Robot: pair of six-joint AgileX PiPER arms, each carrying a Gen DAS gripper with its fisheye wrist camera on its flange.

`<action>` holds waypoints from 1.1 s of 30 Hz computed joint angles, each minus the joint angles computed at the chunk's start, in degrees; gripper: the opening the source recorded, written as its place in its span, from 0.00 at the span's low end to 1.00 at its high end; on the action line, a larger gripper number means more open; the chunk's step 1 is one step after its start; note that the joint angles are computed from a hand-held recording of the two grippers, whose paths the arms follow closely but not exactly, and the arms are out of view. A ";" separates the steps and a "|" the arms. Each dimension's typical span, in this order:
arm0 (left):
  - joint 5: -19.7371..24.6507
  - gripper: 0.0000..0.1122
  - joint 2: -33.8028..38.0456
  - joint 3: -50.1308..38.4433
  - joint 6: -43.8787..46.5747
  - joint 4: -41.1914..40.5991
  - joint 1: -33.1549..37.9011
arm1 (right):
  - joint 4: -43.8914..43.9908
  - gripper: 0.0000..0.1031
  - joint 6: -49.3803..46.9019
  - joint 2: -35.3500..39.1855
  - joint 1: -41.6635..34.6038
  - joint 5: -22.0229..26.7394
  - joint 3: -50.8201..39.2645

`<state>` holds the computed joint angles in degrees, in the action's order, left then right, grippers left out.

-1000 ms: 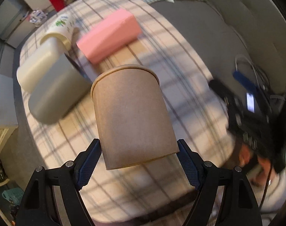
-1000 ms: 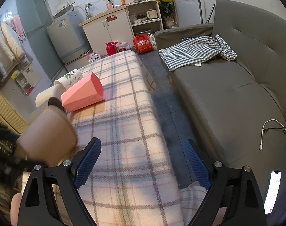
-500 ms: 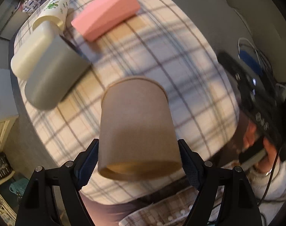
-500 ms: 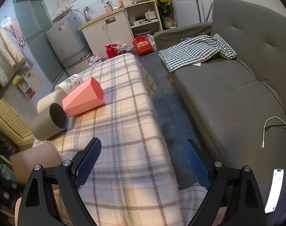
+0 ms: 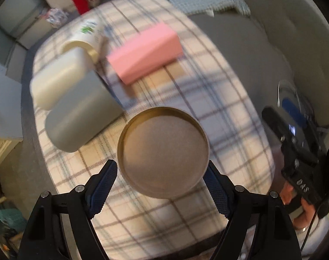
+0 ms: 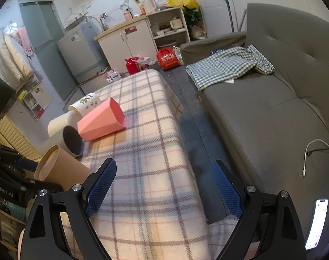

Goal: Flip cup upside down
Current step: 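Rotate the held tan cup mouth-down with the left gripper, then lower the inverted tan cup onto the table and open the left gripper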

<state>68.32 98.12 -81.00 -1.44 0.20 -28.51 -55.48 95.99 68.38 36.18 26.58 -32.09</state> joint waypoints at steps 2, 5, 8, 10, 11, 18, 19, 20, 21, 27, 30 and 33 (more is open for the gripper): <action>-7.31 0.74 -5.55 7.55 -2.43 0.03 0.07 | -2.13 0.87 2.42 -0.19 2.33 1.68 -0.19; -15.38 0.74 -12.25 16.93 -5.91 2.08 -0.06 | -3.58 0.87 4.32 -0.74 6.46 5.09 -0.86; -21.43 0.74 -19.37 25.45 -13.52 6.67 -1.47 | -4.10 0.87 5.47 -1.65 12.34 10.52 -2.27; -24.10 0.74 -24.35 30.59 -19.71 10.76 -3.06 | -3.74 0.87 4.99 -2.48 16.46 14.46 -3.71; -25.34 0.74 -26.10 32.35 -22.38 12.83 -3.64 | -4.04 0.87 5.23 -2.74 18.36 16.27 -4.20; -25.12 0.74 -41.58 41.28 -44.42 34.20 -14.68 | -4.50 0.87 9.64 -2.71 37.66 34.75 -8.89; -24.02 0.74 -42.95 41.83 -47.68 36.84 -16.15 | -4.50 0.87 10.42 -2.38 39.82 36.75 -9.42; -23.44 0.74 -44.50 42.56 -49.66 38.36 -16.80 | -4.54 0.87 11.14 -1.88 41.71 38.55 -9.93; -23.16 0.74 -46.13 43.42 -51.58 39.66 -17.21 | -4.52 0.87 11.48 -1.52 42.98 39.78 -10.31; -17.06 0.75 -55.68 51.50 -68.28 52.06 -27.28 | -5.03 0.87 16.82 2.81 49.30 42.93 -10.06; -11.12 0.91 -59.75 55.64 -76.73 56.56 -35.20 | -4.62 0.91 18.01 5.52 49.96 41.69 -9.52; -12.34 0.91 -63.44 58.24 -76.96 55.80 -33.81 | -5.34 0.99 19.04 6.78 50.25 41.00 -9.51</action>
<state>55.97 34.67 -22.76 -78.40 56.00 -62.32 -60.82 115.04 75.16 86.42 67.58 -41.61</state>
